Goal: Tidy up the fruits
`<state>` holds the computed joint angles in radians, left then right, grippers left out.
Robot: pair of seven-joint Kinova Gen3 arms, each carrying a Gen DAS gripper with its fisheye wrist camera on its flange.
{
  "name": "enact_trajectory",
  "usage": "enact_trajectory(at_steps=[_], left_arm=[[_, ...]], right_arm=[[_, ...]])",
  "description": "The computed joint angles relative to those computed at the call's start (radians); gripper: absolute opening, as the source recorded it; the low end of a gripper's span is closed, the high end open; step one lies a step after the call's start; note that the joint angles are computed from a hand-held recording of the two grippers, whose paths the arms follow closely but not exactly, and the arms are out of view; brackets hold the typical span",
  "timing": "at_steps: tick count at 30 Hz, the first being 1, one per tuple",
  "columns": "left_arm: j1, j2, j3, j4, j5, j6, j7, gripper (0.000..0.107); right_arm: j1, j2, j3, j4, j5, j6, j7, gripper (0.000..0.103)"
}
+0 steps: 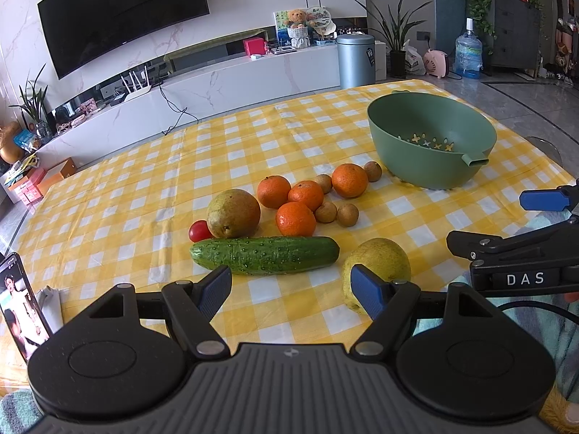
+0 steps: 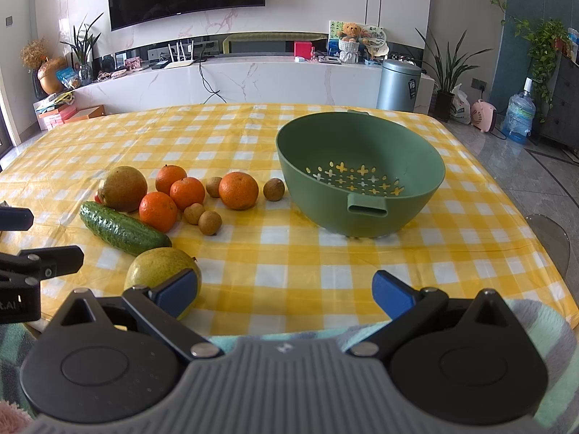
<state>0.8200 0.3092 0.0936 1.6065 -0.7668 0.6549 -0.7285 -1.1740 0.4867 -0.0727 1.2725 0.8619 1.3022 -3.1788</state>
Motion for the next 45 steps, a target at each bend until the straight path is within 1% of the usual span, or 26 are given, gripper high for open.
enact_trajectory(at_steps=[7,12,13,14,15,17,18,20,25,29,33,36,40,43,44,45], left_arm=[[-0.006,-0.001,0.004,0.001,0.009,-0.005,-0.007,0.088],[-0.042,0.001,0.027,-0.012,0.096,-0.015,-0.075,0.086],[-0.046,0.000,0.025,-0.014,0.107,-0.018,-0.085,0.083],[-0.045,0.000,0.021,-0.014,0.112,-0.021,-0.089,0.082],[-0.048,-0.001,0.019,-0.016,0.119,-0.021,-0.097,0.081],[-0.059,0.000,0.021,-0.029,0.146,-0.010,-0.128,0.079],[-0.080,0.001,0.032,-0.040,0.171,-0.003,-0.164,0.078],[-0.092,0.003,0.029,-0.049,0.192,-0.002,-0.200,0.077],[-0.113,0.010,0.023,-0.070,0.228,0.009,-0.263,0.076],[-0.121,0.022,0.013,-0.092,0.234,0.018,-0.314,0.076],[-0.145,0.033,0.012,-0.105,0.271,0.017,-0.362,0.074],[-0.157,0.039,0.005,-0.109,0.293,0.016,-0.380,0.073],[-0.169,0.039,-0.003,-0.101,0.320,0.011,-0.388,0.073],[-0.180,0.039,-0.004,-0.102,0.335,0.011,-0.397,0.073],[-0.183,0.040,-0.005,-0.101,0.340,0.008,-0.398,0.073],[-0.186,0.041,-0.005,-0.102,0.345,0.008,-0.400,0.074]], right_arm=[[0.002,0.000,0.000,0.005,0.000,-0.005,-0.003,0.099],[0.014,-0.019,-0.007,0.039,0.005,-0.061,-0.020,0.099],[0.014,-0.021,-0.007,0.047,0.011,-0.070,-0.025,0.098],[0.015,-0.024,-0.009,0.049,0.013,-0.079,-0.023,0.094],[0.022,-0.028,-0.014,0.056,0.011,-0.098,-0.022,0.089],[0.047,-0.036,-0.024,0.061,-0.014,-0.149,-0.008,0.083],[0.059,-0.041,-0.027,0.069,-0.026,-0.181,-0.012,0.080],[0.079,-0.050,-0.027,0.086,-0.046,-0.245,-0.027,0.076],[0.105,-0.024,-0.020,0.042,-0.116,-0.289,0.024,0.075],[0.136,-0.033,-0.009,0.062,-0.174,-0.393,0.002,0.075],[0.149,-0.013,0.001,0.041,-0.222,-0.444,0.032,0.075],[0.154,-0.003,0.012,0.030,-0.255,-0.469,0.045,0.075],[0.184,-0.006,0.018,0.066,-0.313,-0.570,0.046,0.075],[0.193,-0.001,0.027,0.076,-0.345,-0.621,0.059,0.074],[0.197,0.001,0.029,0.079,-0.356,-0.640,0.065,0.072],[0.200,-0.001,0.032,0.088,-0.364,-0.667,0.070,0.066]])
